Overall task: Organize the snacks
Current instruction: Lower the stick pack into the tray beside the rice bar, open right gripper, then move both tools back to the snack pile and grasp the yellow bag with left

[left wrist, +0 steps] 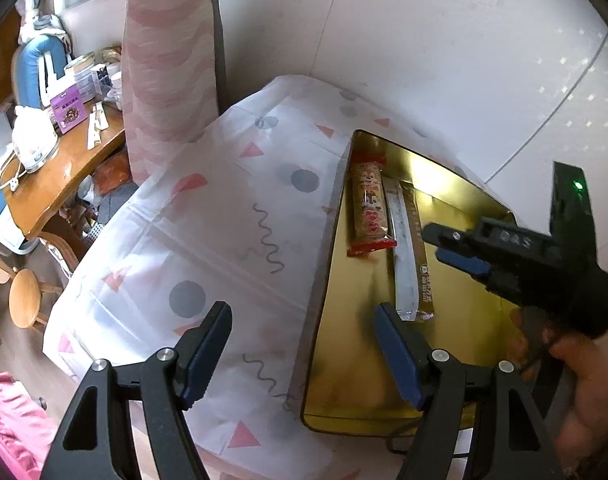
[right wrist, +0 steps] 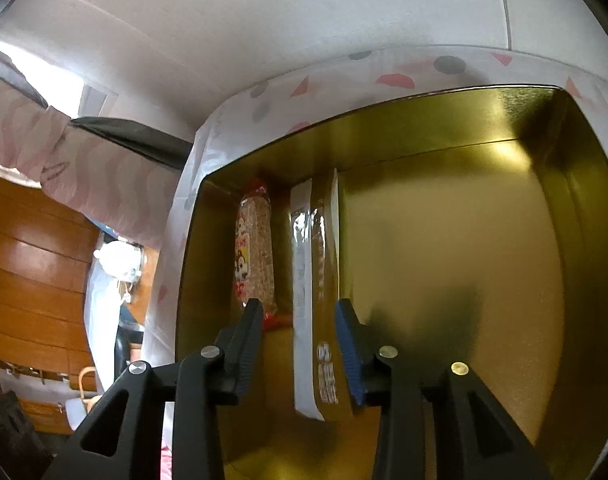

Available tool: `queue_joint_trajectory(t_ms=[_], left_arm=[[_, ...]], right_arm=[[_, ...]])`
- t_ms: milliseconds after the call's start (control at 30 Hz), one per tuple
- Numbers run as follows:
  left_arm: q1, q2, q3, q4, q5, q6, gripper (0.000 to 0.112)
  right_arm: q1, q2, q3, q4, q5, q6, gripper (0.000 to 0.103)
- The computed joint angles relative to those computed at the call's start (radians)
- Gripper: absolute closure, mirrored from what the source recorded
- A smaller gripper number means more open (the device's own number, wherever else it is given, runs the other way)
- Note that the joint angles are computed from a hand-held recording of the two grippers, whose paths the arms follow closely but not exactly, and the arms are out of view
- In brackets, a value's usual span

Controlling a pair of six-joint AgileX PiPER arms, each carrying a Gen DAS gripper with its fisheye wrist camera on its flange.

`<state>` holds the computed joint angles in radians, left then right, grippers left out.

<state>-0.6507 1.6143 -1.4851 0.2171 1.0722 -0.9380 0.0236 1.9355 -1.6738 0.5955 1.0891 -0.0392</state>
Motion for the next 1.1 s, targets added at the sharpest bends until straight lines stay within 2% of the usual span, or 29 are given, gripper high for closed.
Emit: queue_joint_trajectory(t_ms=[400, 733, 900, 1100], left_arm=[[-0.051, 0.102, -0.111, -0.04, 0.009, 0.015, 0.036], [-0.122, 0.197, -0.248, -0.053, 0.053, 0.063, 0.031], [-0.158, 0.255, -0.334, -0.061, 0.082, 0.09, 0.03], [-0.219, 0.348, -0.486, -0.085, 0.126, 0.159, 0.03]], right_arm=[[-0.081, -0.218, 0.175, -0.043, 0.001, -0.093, 0.065], [-0.176, -0.427, 0.341, -0.092, -0.022, -0.184, 0.065], [-0.291, -0.551, 0.431, -0.096, -0.005, -0.257, 0.065], [-0.482, -0.621, 0.503, -0.063, 0.027, -0.319, 0.065]])
